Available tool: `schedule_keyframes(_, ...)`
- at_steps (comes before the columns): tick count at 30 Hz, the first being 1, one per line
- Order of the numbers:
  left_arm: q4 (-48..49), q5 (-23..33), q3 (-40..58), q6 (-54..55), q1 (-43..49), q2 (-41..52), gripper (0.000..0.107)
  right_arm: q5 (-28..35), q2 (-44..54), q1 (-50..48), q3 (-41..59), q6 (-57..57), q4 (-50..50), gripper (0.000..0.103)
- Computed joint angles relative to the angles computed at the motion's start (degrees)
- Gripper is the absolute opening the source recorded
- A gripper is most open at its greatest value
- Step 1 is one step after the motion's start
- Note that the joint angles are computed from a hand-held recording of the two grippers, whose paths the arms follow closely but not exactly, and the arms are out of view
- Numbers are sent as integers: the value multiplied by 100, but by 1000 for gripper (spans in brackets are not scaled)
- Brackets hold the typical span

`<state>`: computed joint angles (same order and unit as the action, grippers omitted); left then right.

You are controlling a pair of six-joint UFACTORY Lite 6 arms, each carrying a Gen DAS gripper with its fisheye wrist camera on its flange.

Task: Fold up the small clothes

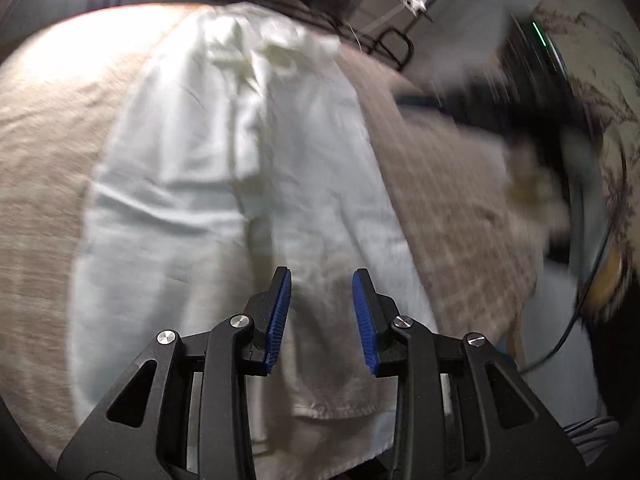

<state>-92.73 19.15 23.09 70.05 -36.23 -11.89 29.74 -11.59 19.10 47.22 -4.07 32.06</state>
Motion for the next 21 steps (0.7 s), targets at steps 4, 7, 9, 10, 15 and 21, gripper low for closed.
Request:
schedule_keyframes(4,-1504,-130,130,1502,-368,601,31,3,1660,-573,1513,-844,768,46)
schedule_keyframes(7,-2031,-173,175,2019,-518,685,31,396,2991,-759,3128,-381,299,48)
schedule_keyframes(9,-2102,-62,245,2088,-485,805,31,522,3893,-641,4327,521,-642,48)
schedule_keyframes(10,-2111,-25,278,2080,-469,854,31,835,4295,-686,4927,816,-1056,48)
schedule_keyframes(15,-2525,-70,318,2469,-573,933,31,2166,6501,-344,7925,2260,-3108,19)
schedule_keyframes(21,-2896,-112,208,2842,-666,850,31,1463,6272,-303,7420,1502,-2652,1)
